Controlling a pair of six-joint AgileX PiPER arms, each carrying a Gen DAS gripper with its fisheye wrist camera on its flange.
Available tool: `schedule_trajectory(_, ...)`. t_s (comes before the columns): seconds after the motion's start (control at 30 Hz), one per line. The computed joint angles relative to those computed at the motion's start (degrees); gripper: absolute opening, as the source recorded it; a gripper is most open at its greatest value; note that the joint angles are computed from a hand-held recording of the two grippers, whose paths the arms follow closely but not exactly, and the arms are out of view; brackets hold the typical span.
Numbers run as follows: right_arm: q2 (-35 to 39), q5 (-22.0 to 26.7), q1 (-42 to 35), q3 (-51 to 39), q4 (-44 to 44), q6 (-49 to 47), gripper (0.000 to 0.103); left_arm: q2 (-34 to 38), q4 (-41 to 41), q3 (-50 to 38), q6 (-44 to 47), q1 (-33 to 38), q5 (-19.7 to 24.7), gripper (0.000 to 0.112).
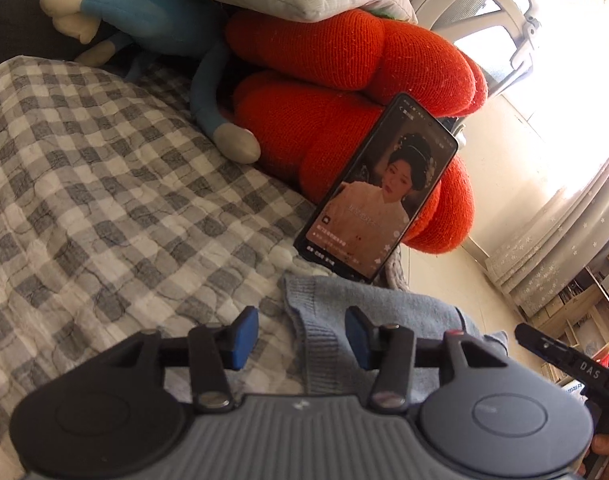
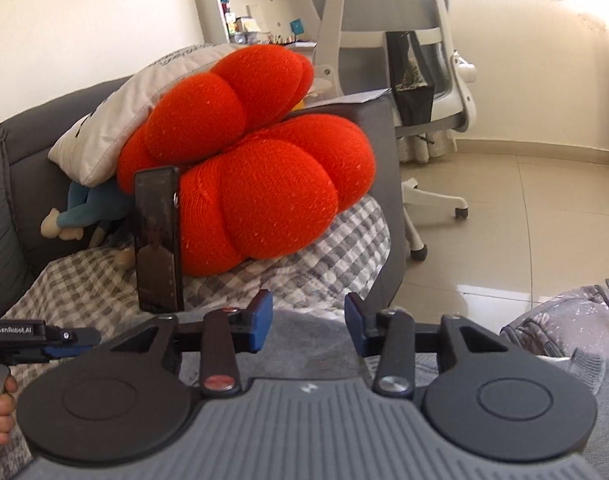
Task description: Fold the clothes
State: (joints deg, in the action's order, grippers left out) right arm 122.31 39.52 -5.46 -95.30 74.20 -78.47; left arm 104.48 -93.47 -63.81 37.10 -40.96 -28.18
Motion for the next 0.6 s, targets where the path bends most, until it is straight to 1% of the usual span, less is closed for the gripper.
schedule_trajectory(0.07, 1.1, 1.4, 0.8, -1.3, -3.9, 2.0, 0.032, 0.4, 2.4, 0.3, -2.2, 0.1, 0.5, 0.049)
schedule_trajectory(0.1, 1.5, 0.6, 1.2, -1.7, -5.9, 3.4, 0.032, 0.8, 2.6, 0.1, -2.4, 0.2, 0.5, 0.049)
schedule_trajectory(0.13, 1.9, -0.8, 1.8, -1.8, -7.9, 4.9, 0.031, 1.1, 2.5, -0.1, -2.0, 0.0, 0.1, 0.049)
schedule_trajectory(0.17, 2.3, -4.6, 2.7, -1.8, -11.2, 7.6, 0.031, 1.5, 2.3, -0.4, -1.2, -0.4, -0.7, 0.049)
schedule_trajectory(0.2, 2.6, -7.9, 3.0, -1.6, -13.5, 9.8, 0.024, 1.8, 2.0, -0.8, -0.4, -0.7, -1.4, 0.049)
schedule_trajectory(0.23, 2.8, -8.8, 2.6, -1.8, -13.4, 12.5, 0.023, 2.2, 1.6, -1.2, 0.8, -1.1, -2.3, 0.049)
schedule_trajectory(0.27, 3.1, -8.8, 1.7, -2.2, -12.6, 14.2, 0.022, 2.6, 1.1, -1.7, 2.2, -1.6, -3.3, 0.049)
schedule_trajectory(0.3, 2.4, -9.6, 0.9, -1.5, -10.0, 13.6, 0.022, 3.1, 0.6, -2.2, 3.6, -2.1, -4.3, 0.049)
schedule_trajectory(0.33, 1.5, -11.6, 0.5, -0.5, -9.2, 13.1, 0.022, 3.5, 0.2, -2.7, 5.0, -2.5, -5.4, 0.049)
schedule_trajectory(0.4, 0.4, -12.6, -0.8, -0.3, -9.8, 14.0, 0.032, 4.1, 0.0, -3.2, 6.3, -3.0, -6.4, 0.049)
schedule_trajectory(0.43, -0.1, -12.7, -1.5, -0.4, -10.2, 14.7, 0.033, 4.3, 0.1, -3.4, 6.8, -3.2, -6.8, 0.050)
schedule_trajectory(0.5, -0.3, -10.4, -3.4, -1.8, -11.0, 17.7, 0.034, 4.6, 0.5, -3.6, 7.1, -3.4, -7.2, 0.051)
schedule_trajectory(0.6, -0.6, -8.3, -5.2, -3.5, -12.4, 22.8, 0.037, 3.7, 2.1, -2.4, 4.6, -2.7, -5.9, 0.051)
